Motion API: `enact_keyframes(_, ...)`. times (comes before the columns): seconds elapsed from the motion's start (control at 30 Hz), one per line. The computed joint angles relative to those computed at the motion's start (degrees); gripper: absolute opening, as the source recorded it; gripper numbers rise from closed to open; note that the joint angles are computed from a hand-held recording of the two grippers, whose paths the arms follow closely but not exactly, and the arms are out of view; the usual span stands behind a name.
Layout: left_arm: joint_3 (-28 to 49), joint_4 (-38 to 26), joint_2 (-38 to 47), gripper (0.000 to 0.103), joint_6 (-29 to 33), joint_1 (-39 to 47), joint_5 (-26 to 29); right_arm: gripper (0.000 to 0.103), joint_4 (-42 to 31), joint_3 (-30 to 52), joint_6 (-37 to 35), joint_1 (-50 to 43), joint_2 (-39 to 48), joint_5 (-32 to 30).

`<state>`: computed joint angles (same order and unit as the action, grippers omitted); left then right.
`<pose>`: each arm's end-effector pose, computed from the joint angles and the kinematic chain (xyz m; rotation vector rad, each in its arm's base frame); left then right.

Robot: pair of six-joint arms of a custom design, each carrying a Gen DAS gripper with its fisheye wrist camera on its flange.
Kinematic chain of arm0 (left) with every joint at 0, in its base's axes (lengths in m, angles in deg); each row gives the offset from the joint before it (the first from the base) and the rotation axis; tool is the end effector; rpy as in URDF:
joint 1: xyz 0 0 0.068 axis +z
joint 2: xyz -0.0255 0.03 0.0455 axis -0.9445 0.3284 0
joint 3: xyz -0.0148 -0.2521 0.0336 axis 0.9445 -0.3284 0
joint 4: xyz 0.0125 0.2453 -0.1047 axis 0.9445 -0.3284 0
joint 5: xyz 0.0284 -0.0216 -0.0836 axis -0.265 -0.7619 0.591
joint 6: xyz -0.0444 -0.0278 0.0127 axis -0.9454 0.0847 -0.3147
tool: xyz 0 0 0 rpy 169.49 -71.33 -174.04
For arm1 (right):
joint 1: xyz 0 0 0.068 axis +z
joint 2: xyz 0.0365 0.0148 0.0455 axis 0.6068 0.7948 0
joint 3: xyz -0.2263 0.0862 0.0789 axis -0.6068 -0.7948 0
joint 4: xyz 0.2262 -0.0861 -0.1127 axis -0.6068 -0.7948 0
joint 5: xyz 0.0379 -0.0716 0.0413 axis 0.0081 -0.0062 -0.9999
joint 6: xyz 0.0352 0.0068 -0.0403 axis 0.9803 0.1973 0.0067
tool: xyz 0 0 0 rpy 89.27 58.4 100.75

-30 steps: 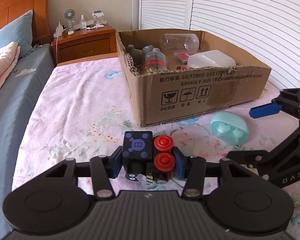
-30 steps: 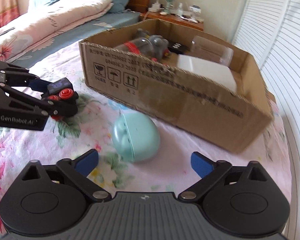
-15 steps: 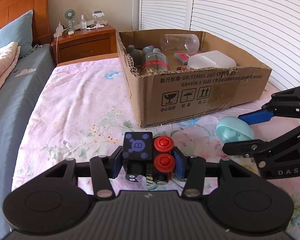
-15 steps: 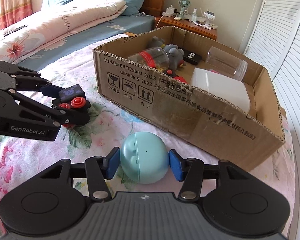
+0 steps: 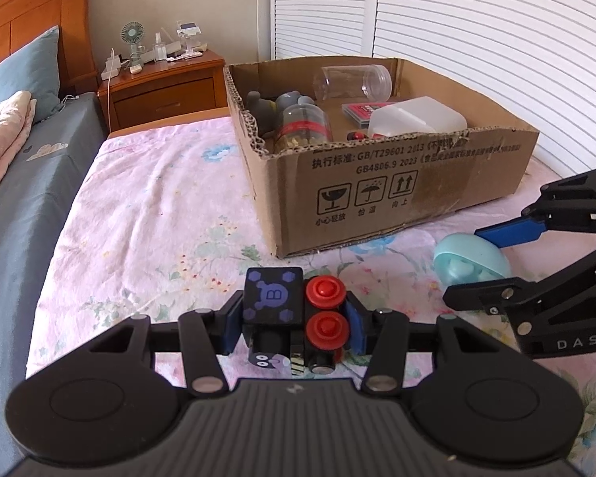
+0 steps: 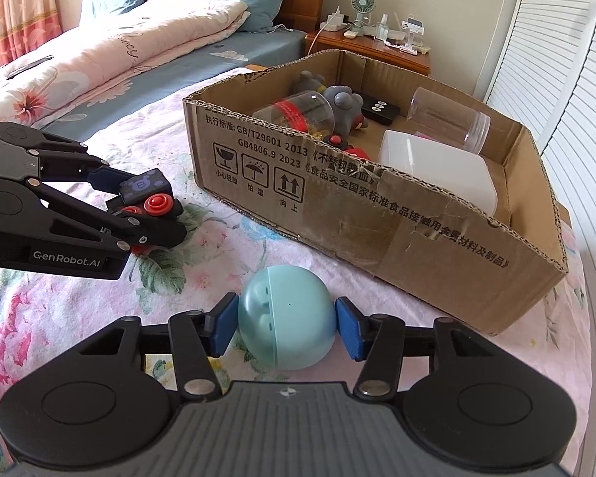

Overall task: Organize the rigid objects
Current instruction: 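Carry the button block into the box with the left tool while the right tool drops the green ball in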

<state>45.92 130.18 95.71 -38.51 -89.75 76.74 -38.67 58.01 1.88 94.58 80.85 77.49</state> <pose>0.2117 -0.0790 0.0260 0.6608 2.2801 -0.2800 0.1672 0.2280 0.0694 -0.3337 2.4209 0.0138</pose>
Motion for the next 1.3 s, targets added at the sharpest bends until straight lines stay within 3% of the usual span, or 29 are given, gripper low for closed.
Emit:
enact_keyframes(0.37, 0.37, -11.73, -7.79, 0.049, 8.24, 1.74, 3.02, 0.058, -4.5, -3.05, 1.56, 1.83, -5.65, 0.41)
enact_keyframes(0.8, 3.98, -35.58, -26.35, 0.049, 16.02, 3.34, 9.36, 0.058, -14.46, -5.23, 0.89, 3.72, -18.19, 2.04)
enact_keyframes(0.9, 6.42, -38.37, -28.99, 0.049, 16.19, 2.2, 10.16, 0.058, -17.96, -4.66, -0.35, 4.17, -21.76, 4.61)
enact_keyframes(1.07, 12.95, -36.88, -25.67, 0.049, 14.16, -1.95, 8.98, 0.058, -20.59, -4.19, -3.4, 1.58, -26.74, 5.58)
enact_keyframes(1.3, 26.8, -31.36, -7.94, 0.049, 9.8, -7.87, 3.57, 0.058, -20.38, -3.23, -5.94, -3.13, -28.7, 5.29)
